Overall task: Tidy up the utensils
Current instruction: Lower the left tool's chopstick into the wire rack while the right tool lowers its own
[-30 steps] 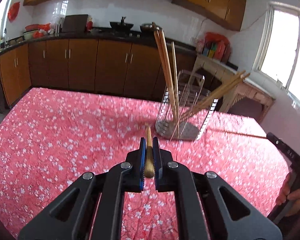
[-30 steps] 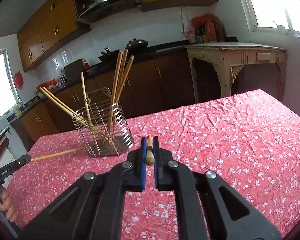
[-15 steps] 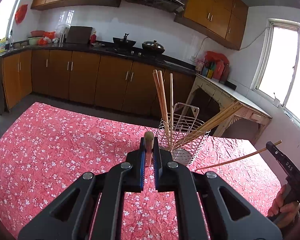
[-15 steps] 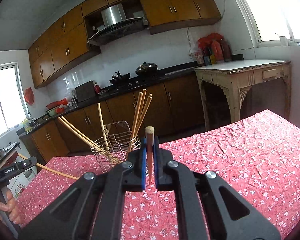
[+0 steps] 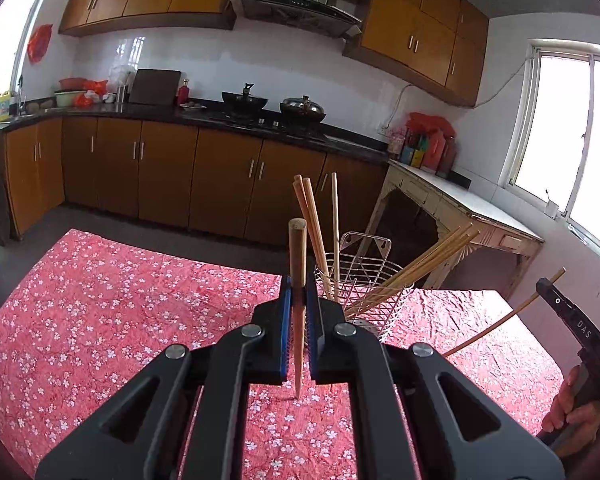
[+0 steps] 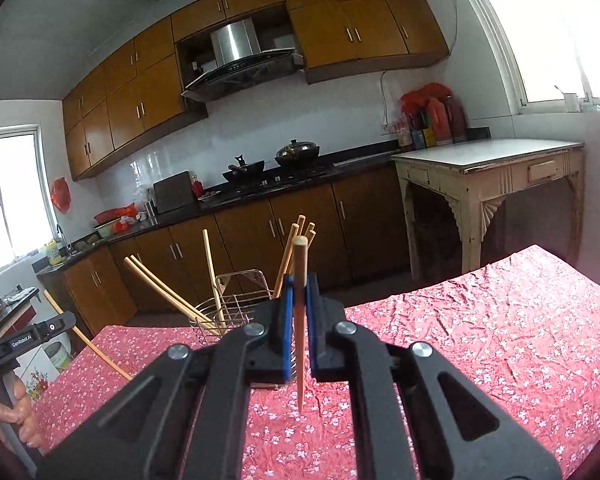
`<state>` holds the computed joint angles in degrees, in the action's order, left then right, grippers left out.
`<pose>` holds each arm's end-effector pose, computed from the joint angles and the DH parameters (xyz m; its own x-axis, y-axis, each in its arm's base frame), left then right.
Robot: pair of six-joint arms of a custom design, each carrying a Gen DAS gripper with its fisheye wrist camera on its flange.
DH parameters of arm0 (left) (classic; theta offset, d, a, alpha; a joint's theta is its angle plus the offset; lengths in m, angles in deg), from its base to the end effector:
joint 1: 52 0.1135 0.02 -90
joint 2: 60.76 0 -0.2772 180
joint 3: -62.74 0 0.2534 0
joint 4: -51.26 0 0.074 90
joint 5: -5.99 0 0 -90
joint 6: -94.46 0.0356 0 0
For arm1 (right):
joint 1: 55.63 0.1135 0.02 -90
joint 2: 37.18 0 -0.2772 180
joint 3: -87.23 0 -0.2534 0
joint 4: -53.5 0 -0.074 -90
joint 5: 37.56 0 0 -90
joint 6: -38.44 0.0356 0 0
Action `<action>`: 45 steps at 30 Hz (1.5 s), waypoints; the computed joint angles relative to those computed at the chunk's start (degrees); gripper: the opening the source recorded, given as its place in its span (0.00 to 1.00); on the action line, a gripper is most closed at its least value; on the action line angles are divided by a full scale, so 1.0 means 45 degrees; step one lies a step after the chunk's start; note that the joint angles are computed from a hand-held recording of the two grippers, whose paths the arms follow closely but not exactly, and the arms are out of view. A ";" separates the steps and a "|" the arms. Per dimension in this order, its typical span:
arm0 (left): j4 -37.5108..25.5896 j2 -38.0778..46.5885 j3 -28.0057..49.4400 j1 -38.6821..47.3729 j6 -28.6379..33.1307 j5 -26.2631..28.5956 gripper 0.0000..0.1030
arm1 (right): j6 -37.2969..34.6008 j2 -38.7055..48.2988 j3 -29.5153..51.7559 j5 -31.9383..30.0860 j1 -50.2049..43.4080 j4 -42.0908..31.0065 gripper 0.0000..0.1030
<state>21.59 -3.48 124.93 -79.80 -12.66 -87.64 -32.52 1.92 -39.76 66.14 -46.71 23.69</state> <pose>0.1975 -0.1016 0.3225 -0.4761 -0.0811 -0.8756 0.2872 0.9268 -0.2420 0.1547 0.0157 0.3195 -0.2316 0.2845 -0.9303 0.1586 0.9545 0.2524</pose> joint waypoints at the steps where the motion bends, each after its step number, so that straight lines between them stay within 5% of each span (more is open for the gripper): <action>1: 0.0001 -0.0002 -0.0001 -0.0041 0.0016 -0.0034 0.06 | 0.0037 0.0052 0.0027 0.0121 0.0122 -0.0029 0.07; 19: -0.0030 -0.0014 0.0022 -0.0051 0.0177 0.0149 0.06 | -0.0016 0.0518 0.0237 0.0492 0.0663 -0.0092 0.07; 33: -0.0794 0.0749 0.3669 -0.1488 0.0728 -0.1105 0.06 | -0.0461 0.1925 0.4631 -0.0362 0.0698 -0.0577 0.07; 45: 0.1141 0.3589 0.5359 -0.0785 -0.0217 -0.1645 0.06 | -0.1404 0.5290 0.6365 0.0278 0.0943 0.0507 0.07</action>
